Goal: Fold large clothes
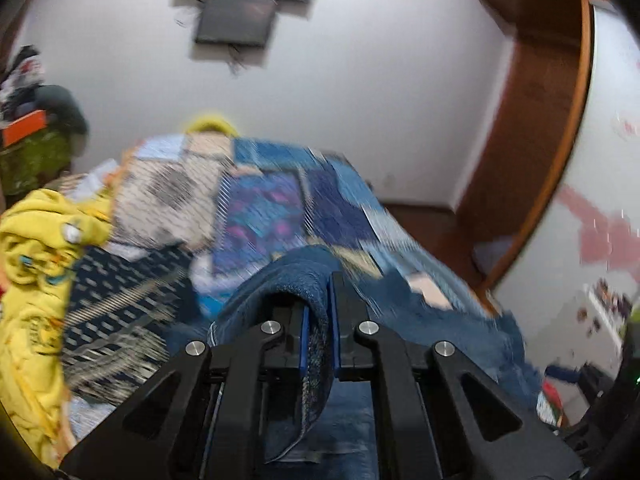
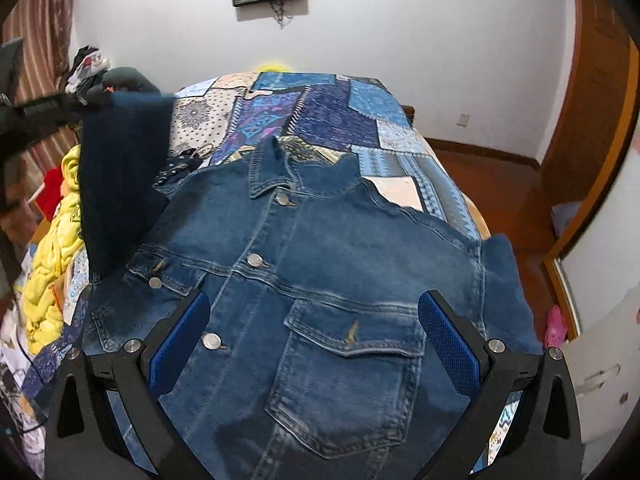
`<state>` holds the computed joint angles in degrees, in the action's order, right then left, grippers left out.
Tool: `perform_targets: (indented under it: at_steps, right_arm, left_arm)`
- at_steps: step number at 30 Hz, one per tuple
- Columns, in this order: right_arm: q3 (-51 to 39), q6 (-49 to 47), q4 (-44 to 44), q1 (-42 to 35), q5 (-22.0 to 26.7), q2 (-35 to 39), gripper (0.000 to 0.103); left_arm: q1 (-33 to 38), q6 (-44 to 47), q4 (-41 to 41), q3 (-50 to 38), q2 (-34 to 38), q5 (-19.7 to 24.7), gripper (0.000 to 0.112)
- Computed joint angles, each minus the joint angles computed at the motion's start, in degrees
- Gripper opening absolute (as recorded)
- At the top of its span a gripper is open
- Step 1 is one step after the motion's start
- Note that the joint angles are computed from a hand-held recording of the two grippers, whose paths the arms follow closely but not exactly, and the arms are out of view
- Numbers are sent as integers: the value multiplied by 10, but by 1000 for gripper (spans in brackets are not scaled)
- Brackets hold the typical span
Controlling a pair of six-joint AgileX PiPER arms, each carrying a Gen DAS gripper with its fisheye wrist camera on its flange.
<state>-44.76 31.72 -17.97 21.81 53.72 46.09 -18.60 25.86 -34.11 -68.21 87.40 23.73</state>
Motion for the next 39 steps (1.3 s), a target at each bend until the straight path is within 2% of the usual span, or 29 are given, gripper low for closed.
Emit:
perform_targets:
  at_steps: [4, 6, 10, 17, 20, 22, 23, 24, 29, 33, 36, 39]
  right_arm:
    - [9, -101, 96, -96, -4, -17, 103]
    - [11, -141, 131, -127, 0, -23, 103]
    - [14, -152, 124, -137, 14, -31, 103]
    - [12, -186, 149, -162, 28, -45, 103]
    - [10, -161, 130, -140, 33, -45, 103]
    - [9, -148, 122, -128, 32, -42, 103]
    - [8, -132, 111, -112, 34, -41, 103]
    - [6, -119, 101, -98, 36, -39, 103]
    - [-11, -39, 28, 1, 43, -10, 103]
    - [-37, -7, -10, 75, 34, 38, 103]
    - [-54, -32, -13, 116, -9, 89, 103]
    - [-77, -32, -42, 147, -32, 156, 103]
  left_arm:
    - [-99, -157, 151, -13, 60, -1, 7]
    - [-131, -189, 176, -16, 89, 10, 7]
    - [-186, -264, 237, -31, 138, 45, 7]
    - [-184, -175, 162, -18, 158, 97, 9]
    - [-173, -134, 122, 8, 136, 101, 14]
    - [-162, -120, 110, 18, 122, 115, 27]
    - [-153, -105, 97, 32, 105, 121, 37]
    - [-145, -90, 86, 45, 92, 119, 42]
    - [-85, -31, 68, 115, 0, 120, 51]
    - [-27, -26, 102, 152, -52, 113, 55]
    - [28, -15, 121, 171, -74, 112, 55]
    - [88, 19, 108, 188, -87, 111, 55]
